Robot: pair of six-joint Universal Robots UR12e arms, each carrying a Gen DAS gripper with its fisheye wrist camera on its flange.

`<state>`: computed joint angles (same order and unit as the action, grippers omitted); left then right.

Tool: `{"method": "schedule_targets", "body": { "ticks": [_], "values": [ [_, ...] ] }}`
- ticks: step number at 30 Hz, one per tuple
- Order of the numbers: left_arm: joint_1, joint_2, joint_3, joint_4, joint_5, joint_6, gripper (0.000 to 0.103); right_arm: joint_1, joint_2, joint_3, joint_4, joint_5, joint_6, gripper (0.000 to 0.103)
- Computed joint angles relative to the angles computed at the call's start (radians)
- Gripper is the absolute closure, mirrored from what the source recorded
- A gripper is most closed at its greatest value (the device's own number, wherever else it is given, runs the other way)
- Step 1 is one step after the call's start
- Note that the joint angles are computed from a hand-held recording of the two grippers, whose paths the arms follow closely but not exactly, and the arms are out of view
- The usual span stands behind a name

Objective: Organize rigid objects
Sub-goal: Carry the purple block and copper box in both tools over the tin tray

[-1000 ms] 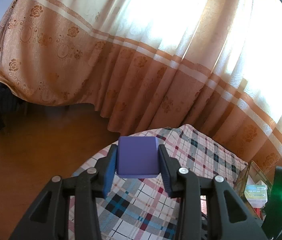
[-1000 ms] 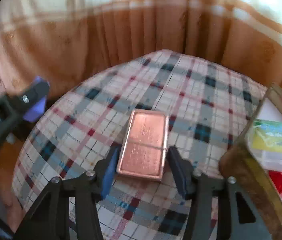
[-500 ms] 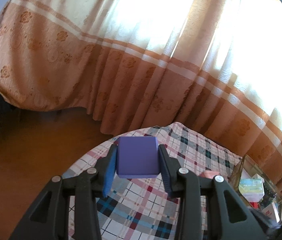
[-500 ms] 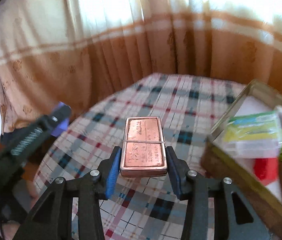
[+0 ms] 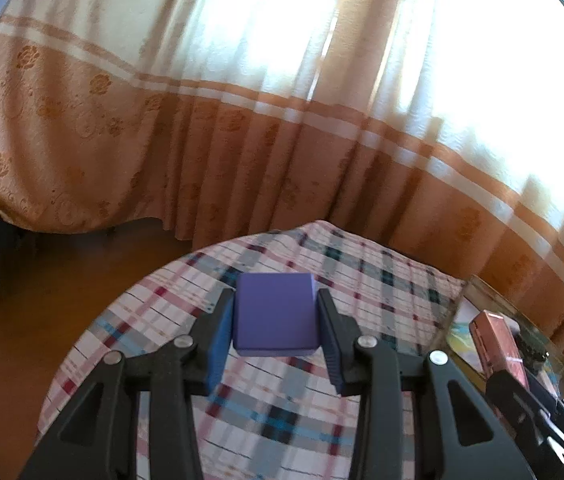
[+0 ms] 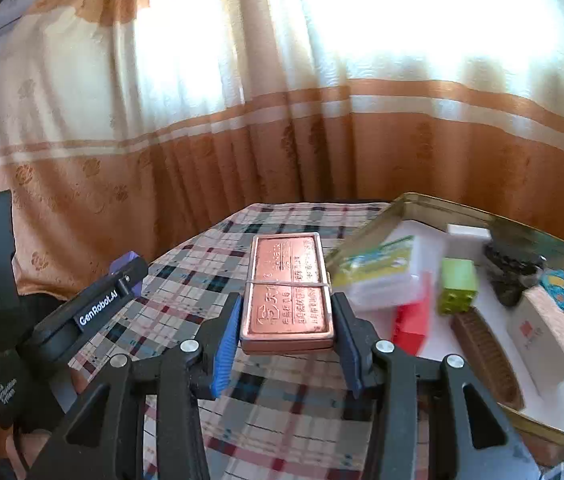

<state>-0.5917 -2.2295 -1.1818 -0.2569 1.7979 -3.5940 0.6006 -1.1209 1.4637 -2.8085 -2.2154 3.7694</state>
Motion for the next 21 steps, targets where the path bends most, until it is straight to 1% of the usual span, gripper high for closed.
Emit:
{"method": "schedule_targets", "body": {
  "ticks": [4,6,15,21],
  "values": [
    [-0.022,0.000,0.007,-0.004,0.009,0.042,0.064,0.004,-0.016,0.026,-0.015,-0.018,0.011,0.056],
    [-0.029,0.001,0.008,-0.003,0.003,0.058,0.064,0.009,-0.027,0.045,-0.024,-0.038,0.011,0.056],
    [-0.058,0.009,0.016,0.004,-0.006,0.103,0.064,0.019,-0.070,0.103,-0.062,-0.082,0.034,0.056],
    [-0.073,0.016,0.012,0.008,-0.032,0.129,0.064,0.032,-0.091,0.130,-0.080,-0.122,0.028,0.056]
  ]
}}
